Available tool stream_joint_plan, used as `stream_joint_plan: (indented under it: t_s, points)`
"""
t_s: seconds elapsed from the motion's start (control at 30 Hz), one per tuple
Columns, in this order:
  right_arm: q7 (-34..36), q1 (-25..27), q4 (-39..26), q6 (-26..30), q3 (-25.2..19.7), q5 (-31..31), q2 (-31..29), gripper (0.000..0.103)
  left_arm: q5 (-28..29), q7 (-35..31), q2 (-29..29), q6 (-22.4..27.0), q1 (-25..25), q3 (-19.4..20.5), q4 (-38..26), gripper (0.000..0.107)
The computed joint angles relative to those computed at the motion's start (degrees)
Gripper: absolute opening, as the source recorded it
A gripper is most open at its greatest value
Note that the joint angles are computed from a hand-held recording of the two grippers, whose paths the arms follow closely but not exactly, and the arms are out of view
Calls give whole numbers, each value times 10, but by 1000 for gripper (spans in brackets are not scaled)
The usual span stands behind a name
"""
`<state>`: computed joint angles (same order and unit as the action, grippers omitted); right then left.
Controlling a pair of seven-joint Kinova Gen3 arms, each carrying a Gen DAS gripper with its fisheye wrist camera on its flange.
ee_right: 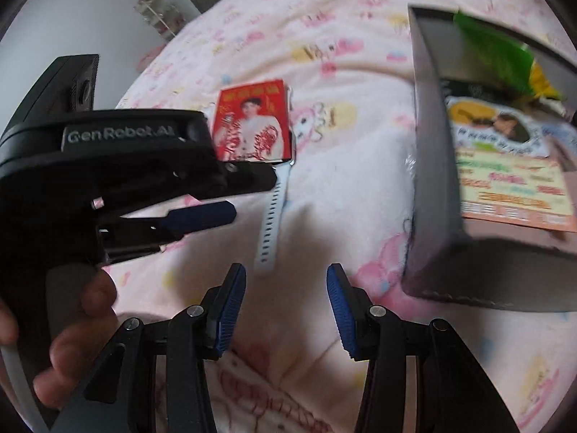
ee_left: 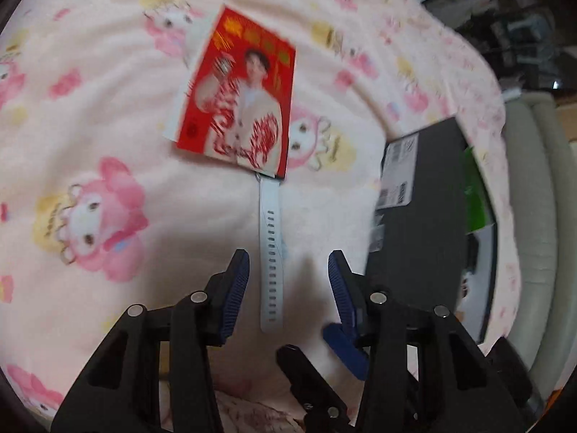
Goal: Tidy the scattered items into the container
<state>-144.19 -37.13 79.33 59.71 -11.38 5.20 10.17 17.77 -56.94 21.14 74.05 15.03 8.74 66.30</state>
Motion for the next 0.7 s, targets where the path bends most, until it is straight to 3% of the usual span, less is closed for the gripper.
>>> stream_joint_plan:
  t_s: [0.07,0.1,0.13,0.17,0.27,0.47,0.57,0.7]
  points:
    - [15,20,18,-24,-5,-30,1,42,16,-9,36,36,-6,9,-24,51]
    - [9,19,24,-25,1,-36,-1,40,17,-3,48,49,-4,9,-34,46]
    - [-6,14,38,-34,8,-38,-8,37,12,3,56,61,2,7,-45,37]
    - [-26,17,58,-52,4,-34,-22,37,5,-1,58,66,7,7,-52,19]
    - [-82,12,103,-75,-3,-6,-61,37,-17,-14,35,50,30,7,-44,3]
    - [-145,22,140,-26,-45,61,-147,37,-34,-26,-35,-4,66,15,12,3]
    - [-150,45,169,-20,-56,42,-194,37,-8,-33,-52,-21,69,27,38,3]
    - [-149,76,197,0,-74,33,-260,37,-18,-9,-68,-42,109,39,51,3]
